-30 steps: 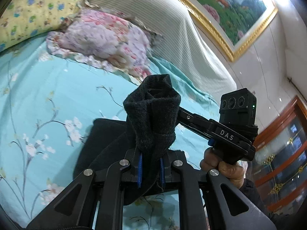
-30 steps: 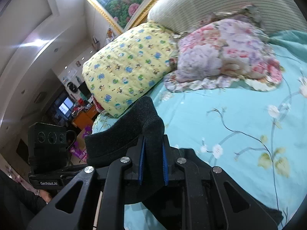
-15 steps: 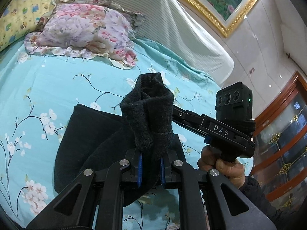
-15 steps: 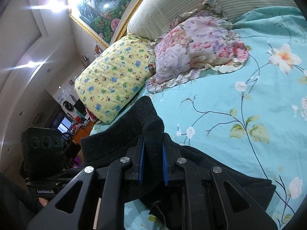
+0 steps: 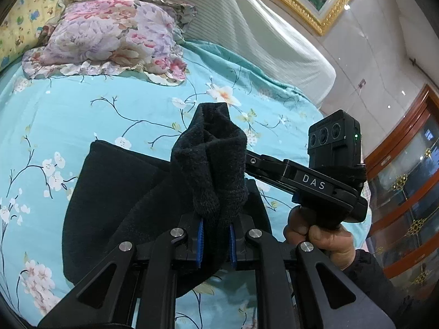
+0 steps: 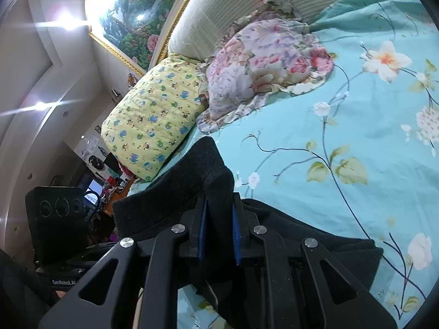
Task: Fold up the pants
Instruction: 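Lift the grasped end and fold it over the pants with both grippers, then open both grippers and lay the folded bundle on the sheet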
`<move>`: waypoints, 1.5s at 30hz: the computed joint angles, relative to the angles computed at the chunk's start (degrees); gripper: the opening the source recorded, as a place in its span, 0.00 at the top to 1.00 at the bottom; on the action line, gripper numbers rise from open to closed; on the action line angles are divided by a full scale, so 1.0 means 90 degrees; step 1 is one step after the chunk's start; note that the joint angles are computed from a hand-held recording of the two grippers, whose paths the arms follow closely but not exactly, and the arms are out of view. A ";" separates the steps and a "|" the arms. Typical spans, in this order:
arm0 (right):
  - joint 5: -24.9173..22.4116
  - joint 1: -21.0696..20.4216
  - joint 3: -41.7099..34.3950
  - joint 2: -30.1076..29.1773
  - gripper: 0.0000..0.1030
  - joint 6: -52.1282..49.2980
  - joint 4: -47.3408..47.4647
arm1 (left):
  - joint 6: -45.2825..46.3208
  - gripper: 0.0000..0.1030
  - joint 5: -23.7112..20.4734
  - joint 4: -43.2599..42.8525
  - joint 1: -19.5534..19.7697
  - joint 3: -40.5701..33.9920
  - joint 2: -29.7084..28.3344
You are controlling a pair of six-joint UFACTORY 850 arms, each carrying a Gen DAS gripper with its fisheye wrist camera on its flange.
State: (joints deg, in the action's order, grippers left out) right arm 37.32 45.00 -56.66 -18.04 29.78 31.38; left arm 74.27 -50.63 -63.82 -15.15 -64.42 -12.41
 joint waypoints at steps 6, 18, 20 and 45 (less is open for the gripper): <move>0.0123 0.0063 0.0169 0.0030 0.80 -0.0025 0.0314 | 0.0177 0.86 0.0305 0.0011 -0.0219 0.0109 0.0039; 0.0336 0.0285 0.0731 0.0391 0.77 -0.0407 0.1554 | 0.0334 0.62 0.0374 0.0187 -0.0566 0.0176 -0.0032; 0.0474 0.0368 0.0856 0.0490 0.72 -0.0499 0.1921 | 0.0404 0.49 0.0203 0.0145 -0.0551 0.0157 -0.0048; 0.0935 0.1395 0.0208 0.0355 0.11 -0.2863 0.5621 | 0.0067 0.33 -0.0612 0.0072 0.0337 -0.0061 -0.0116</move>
State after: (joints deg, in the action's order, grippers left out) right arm 45.73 57.55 -54.79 -14.84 4.01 81.97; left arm 74.87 -56.14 -63.17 -12.11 -64.97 -13.46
